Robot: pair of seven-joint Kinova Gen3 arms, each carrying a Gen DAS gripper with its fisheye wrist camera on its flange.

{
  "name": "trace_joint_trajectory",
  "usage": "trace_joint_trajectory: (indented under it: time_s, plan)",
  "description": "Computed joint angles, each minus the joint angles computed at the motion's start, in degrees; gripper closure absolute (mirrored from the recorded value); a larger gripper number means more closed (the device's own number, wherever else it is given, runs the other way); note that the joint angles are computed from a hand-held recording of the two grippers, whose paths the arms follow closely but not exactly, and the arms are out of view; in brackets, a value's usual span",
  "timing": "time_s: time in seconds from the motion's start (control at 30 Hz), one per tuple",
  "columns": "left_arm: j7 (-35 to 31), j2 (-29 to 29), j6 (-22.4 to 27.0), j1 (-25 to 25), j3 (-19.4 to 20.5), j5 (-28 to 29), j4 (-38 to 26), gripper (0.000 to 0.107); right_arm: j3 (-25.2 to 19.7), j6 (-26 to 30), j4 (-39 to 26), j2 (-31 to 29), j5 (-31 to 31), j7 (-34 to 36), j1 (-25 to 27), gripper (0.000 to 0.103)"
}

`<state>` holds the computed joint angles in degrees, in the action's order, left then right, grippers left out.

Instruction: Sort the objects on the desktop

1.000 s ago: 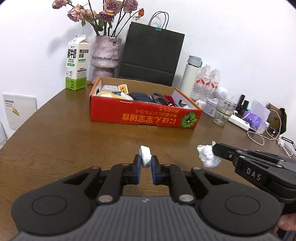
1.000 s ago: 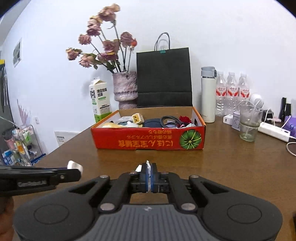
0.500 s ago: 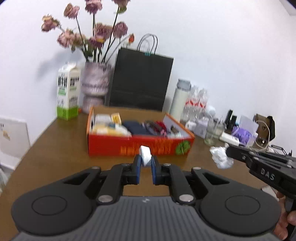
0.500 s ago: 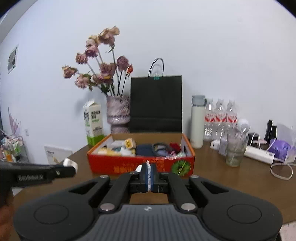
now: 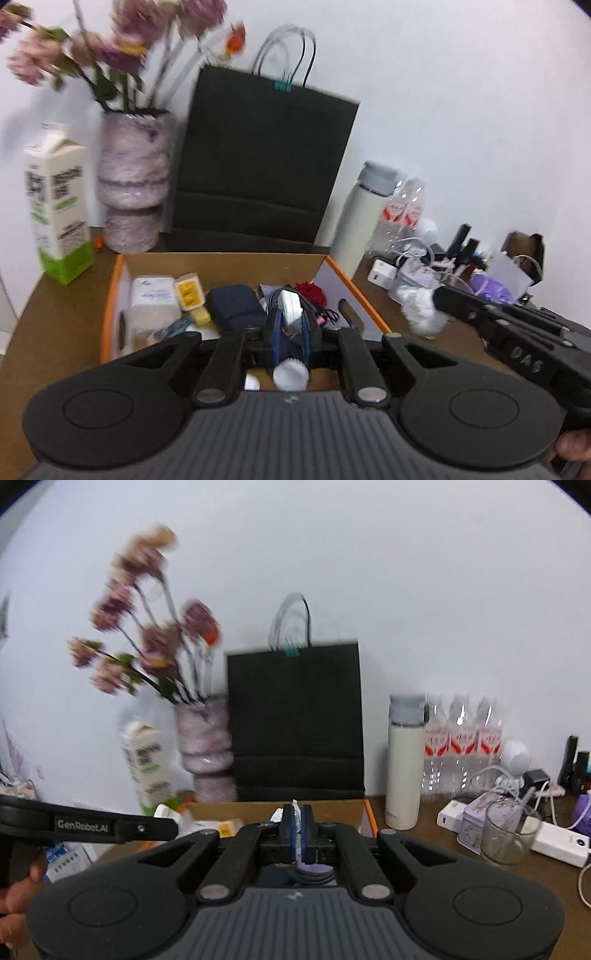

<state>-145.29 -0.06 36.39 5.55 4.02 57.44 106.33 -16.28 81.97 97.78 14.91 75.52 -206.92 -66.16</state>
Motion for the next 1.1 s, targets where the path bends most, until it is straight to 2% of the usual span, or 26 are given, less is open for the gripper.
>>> trace_joint_trajectory:
  time_s: [0.07, 0.17, 0.23, 0.27, 0.33, 0.37, 0.4, 0.43, 0.5, 0.57, 0.6, 0.63, 0.73, 0.8, 0.9, 0.97, 1.0, 1.03, 1.1]
  plan:
    - [4.66, 5.31, 0.97, 3.66, -1.18, -3.13, -4.83, 0.096, -0.14, -4.66, -0.53, 0.11, -1.5, 2.34, 5.15, 0.102]
    - [11.65, 13.27, 0.42, 11.62, -5.15, -8.14, -12.07, 0.096, 3.57, -10.4, -2.68, 1.74, -6.56, 7.98, 9.08, 0.101]
    - [16.31, 18.58, 1.62, 16.44, -8.54, -11.28, -17.1, 0.095, 3.34, -15.06, -2.82, 2.1, -9.56, 9.79, 13.52, 0.102]
    - [18.64, 20.78, 2.35, 17.56, -8.96, -13.46, -19.55, 0.095, 4.02, -17.39, -2.82, 2.24, -11.04, 11.06, 14.85, 0.101]
    - [23.3, 23.64, 2.44, 17.12, -6.84, -17.11, -22.15, 0.094, 6.68, -20.98, -3.18, 3.17, -14.04, 13.77, 16.01, 0.102]
    - [25.42, 24.76, 1.99, 15.75, -4.3, -19.44, -22.99, 0.094, 7.79, -23.03, -3.03, 3.46, -15.37, 15.22, 16.74, 0.101]
    - [27.1, 25.33, 1.66, 14.19, -1.65, -21.77, -23.47, 0.088, 7.84, -25.17, -2.71, 3.68, -16.29, 16.05, 18.33, 0.101]
    - [28.93, 25.82, 1.78, 12.98, 0.43, -24.1, -24.12, 0.072, 6.82, -26.41, -2.93, 4.08, -17.41, 17.48, 20.54, 0.099]
    - [30.89, 26.09, 1.9, 10.63, 3.57, -27.24, -24.59, 0.065, 7.41, -26.11, -4.97, 5.34, -21.73, 22.12, 21.89, 0.094]
    - [30.87, 25.38, 0.61, 7.11, 8.06, -29.58, -23.89, 0.063, 10.14, -25.97, -5.52, 5.13, -23.44, 23.93, 19.84, 0.089]
    - [32.19, 24.85, -0.77, 6.8, 8.84, -31.51, -23.51, 0.052, 10.77, -26.46, -5.02, 4.58, -22.9, 23.45, 19.24, 0.078]
    - [34.45, 24.07, -2.13, 7.3, 8.55, -33.84, -23.11, 0.039, 10.98, -26.47, -4.93, 4.13, -22.58, 23.21, 19.04, 0.074]
    - [39.53, 21.3, -4.42, 9.36, 6.45, -40.82, -22.31, 0.031, 10.93, -25.99, -6.43, 3.0, -23.51, 25.2, 19.39, 0.061]
    - [44.19, 19.38, -4.34, 13.31, 1.38, -45.47, -22.3, 0.021, 10.78, -22.65, -9.53, 3.35, -23.63, 28.44, 18.7, 0.057]
    - [51.18, 17.16, -3.79, 18.8, -6.59, -50.27, -22.17, 0.006, 10.38, -20.52, -13.67, 3.32, -24.1, 33.13, 17.97, 0.052]
    - [55.64, 16.03, -0.06, 20.1, -9.53, -51.6, -23.39, 0.007, 10.35, -19.35, -16.55, 3.44, -24.37, 35.3, 17.32, 0.044]
    - [56.85, 15.61, 1.49, 19.55, -9.41, -51.75, -23.77, 0.007, 10.48, -18.55, -17.68, 3.7, -23.83, 35.4, 16.43, 0.036]
    - [57.12, 14.88, 2.73, 18.03, -8.23, -51.56, -23.75, 0.006, 10.6, -17.98, -18.33, 3.89, -23.41, 35.31, 15.68, 0.033]
    - [58.84, 12.82, 3.91, 13.68, -3.46, -53.74, -22.55, 0.006, 10.61, -16.48, -19.74, 4.45, -23.28, 34.94, 14.14, 0.033]
